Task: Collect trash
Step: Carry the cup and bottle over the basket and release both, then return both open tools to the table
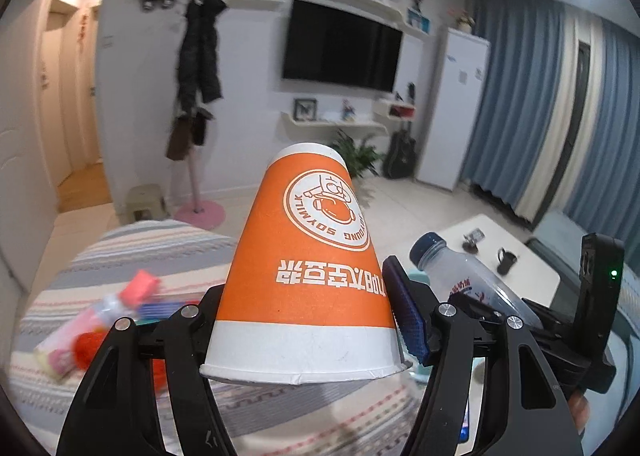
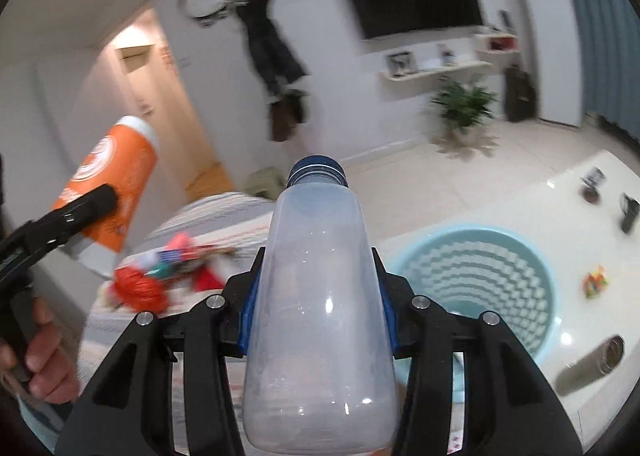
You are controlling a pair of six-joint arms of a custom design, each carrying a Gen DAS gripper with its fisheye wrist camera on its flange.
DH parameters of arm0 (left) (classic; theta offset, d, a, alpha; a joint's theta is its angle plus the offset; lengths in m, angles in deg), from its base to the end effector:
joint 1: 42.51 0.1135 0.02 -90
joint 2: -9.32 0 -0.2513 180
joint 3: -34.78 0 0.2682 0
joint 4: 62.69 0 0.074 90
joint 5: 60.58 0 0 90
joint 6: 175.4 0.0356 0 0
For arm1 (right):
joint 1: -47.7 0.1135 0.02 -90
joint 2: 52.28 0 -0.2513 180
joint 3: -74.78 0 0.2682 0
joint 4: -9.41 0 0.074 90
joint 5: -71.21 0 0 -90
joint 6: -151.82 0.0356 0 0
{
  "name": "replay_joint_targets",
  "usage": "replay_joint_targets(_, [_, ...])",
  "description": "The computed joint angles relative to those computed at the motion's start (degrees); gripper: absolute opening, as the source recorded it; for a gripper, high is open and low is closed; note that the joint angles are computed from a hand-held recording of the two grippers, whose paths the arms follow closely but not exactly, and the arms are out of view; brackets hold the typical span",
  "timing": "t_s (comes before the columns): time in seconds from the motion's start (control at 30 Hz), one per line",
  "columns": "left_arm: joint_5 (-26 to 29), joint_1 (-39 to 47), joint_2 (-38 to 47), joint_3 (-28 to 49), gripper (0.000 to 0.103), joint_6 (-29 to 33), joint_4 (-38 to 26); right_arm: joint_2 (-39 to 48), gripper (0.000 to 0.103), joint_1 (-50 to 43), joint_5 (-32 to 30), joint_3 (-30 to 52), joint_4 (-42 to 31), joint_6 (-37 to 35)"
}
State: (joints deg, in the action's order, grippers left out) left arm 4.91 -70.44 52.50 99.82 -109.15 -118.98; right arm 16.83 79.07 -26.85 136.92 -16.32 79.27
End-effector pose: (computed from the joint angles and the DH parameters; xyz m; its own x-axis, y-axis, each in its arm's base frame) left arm 0.1601 -0.0682 0.3252 -0.5071 -0.1459 -0.8494 -0.0878 0.9892 -0.1175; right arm 0.2438 0.1545 0.2567 -0.6248 -0.0332 -0.7801 -0.4495 0.8322 0.3246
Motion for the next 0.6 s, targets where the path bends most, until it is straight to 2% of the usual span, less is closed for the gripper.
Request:
replay_joint_targets(0.17, [4.8,-0.1,14.6,0.0,0.064,-0.4,8.5,9.2,0.044,-10.6,-3.8,-1.4,3.9,1.1])
replay_joint_targets(0.37, [15.4,1.7,30.6,0.4,0.064,-2.2,16.6,19.8,0.044,-17.7,-6.3,-1.8,6.4,1.2])
replay_joint_targets(0.5, [15.9,0.6,38.1,1.6,0.064,-1.9,18.7,24.8,0.044,-20.0,-7.5,-0.8,6.5,1.8])
replay_joint_targets(0.57, [15.8,0.0,40.3,2.2,0.059,-1.5,19.2,26.5,0.044,-20.8,-8.0,-0.7,6.9,1.8])
replay_joint_targets(0.6, [15.7,-0.3,41.5,3.0,0.061,-1.5,19.1,27.1,0.044,-20.8,-8.0,-0.2,6.7,2.0])
